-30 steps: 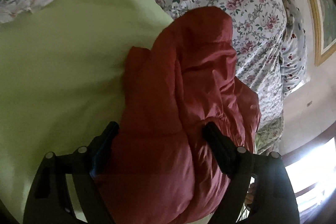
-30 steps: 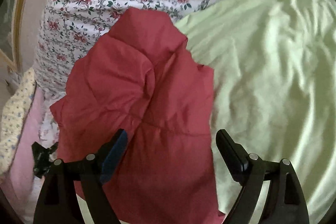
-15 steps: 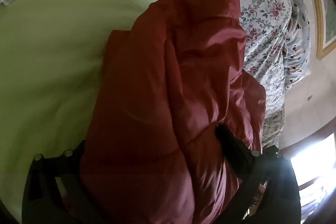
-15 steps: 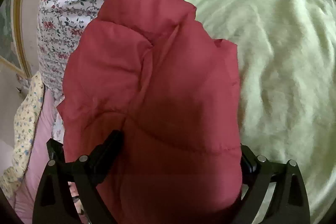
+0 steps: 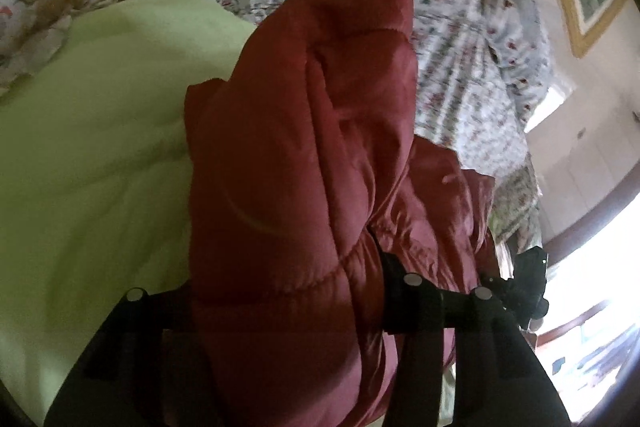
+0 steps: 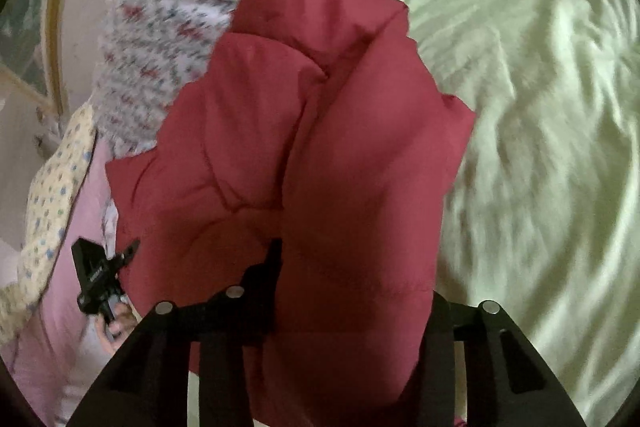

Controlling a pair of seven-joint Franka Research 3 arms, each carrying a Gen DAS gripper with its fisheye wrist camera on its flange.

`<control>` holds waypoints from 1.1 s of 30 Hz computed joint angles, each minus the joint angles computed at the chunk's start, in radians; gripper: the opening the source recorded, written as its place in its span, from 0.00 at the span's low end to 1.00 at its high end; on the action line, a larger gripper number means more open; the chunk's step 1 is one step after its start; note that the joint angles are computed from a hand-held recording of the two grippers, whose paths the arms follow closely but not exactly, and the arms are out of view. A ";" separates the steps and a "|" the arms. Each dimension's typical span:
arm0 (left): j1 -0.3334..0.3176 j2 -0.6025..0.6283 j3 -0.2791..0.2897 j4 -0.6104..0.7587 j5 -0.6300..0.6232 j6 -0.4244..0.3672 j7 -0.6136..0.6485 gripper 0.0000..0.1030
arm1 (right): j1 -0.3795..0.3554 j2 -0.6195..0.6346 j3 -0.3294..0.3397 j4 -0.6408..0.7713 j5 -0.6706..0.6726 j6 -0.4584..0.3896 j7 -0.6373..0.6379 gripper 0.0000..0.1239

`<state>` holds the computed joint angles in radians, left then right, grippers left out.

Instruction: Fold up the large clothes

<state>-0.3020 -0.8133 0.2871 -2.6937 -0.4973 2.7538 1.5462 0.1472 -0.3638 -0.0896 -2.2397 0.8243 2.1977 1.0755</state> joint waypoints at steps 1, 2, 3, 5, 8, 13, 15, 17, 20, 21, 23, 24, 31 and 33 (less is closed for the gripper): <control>0.012 -0.032 -0.014 -0.017 0.005 -0.017 -0.008 0.46 | -0.002 -0.024 -0.002 -0.013 -0.006 -0.017 0.006 0.32; 0.026 -0.072 -0.027 -0.039 0.013 -0.038 -0.019 0.46 | -0.006 -0.057 -0.006 -0.035 -0.013 -0.035 0.008 0.32; 0.039 -0.115 -0.040 -0.064 0.019 -0.061 -0.033 0.46 | -0.009 -0.083 -0.009 -0.052 -0.020 -0.047 0.012 0.32; 0.053 -0.186 -0.059 -0.104 0.031 -0.100 -0.062 0.46 | -0.020 -0.148 -0.017 -0.100 -0.042 -0.080 0.021 0.32; 0.066 -0.292 -0.079 -0.160 0.043 -0.159 -0.113 0.46 | -0.041 -0.220 -0.044 -0.157 -0.061 -0.135 0.028 0.32; 0.088 -0.423 -0.110 -0.228 0.087 -0.229 -0.177 0.46 | -0.064 -0.286 -0.064 -0.218 -0.073 -0.182 0.024 0.33; 0.090 -0.417 -0.116 -0.233 0.108 -0.229 -0.193 0.47 | -0.067 -0.282 -0.065 -0.224 -0.067 -0.180 0.019 0.33; 0.100 -0.394 -0.124 -0.230 0.132 -0.224 -0.211 0.51 | -0.068 -0.274 -0.063 -0.224 -0.059 -0.172 0.012 0.36; 0.122 -0.353 -0.157 -0.223 0.179 -0.204 -0.242 0.62 | -0.071 -0.268 -0.052 -0.225 -0.063 -0.156 0.006 0.40; 0.130 -0.343 -0.169 -0.220 0.196 -0.198 -0.255 0.65 | -0.073 -0.268 -0.046 -0.224 -0.073 -0.148 0.005 0.42; 0.154 -0.327 -0.198 -0.215 0.237 -0.189 -0.286 0.76 | -0.072 -0.264 -0.037 -0.220 -0.088 -0.135 0.005 0.49; 0.161 -0.325 -0.207 -0.216 0.256 -0.181 -0.297 0.77 | -0.072 -0.263 -0.035 -0.219 -0.093 -0.132 0.008 0.51; 0.177 -0.277 -0.219 -0.183 0.349 -0.153 -0.349 0.78 | -0.075 -0.253 -0.035 -0.211 -0.123 -0.120 0.016 0.60; 0.190 -0.275 -0.213 -0.176 0.371 -0.158 -0.356 0.80 | -0.084 -0.255 -0.027 -0.209 -0.140 -0.101 0.032 0.65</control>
<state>-0.1118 -1.0886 0.0741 -2.8700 -0.1259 2.5963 1.1898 0.0632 -0.6186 -0.1164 -2.4491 0.6839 2.0962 1.1080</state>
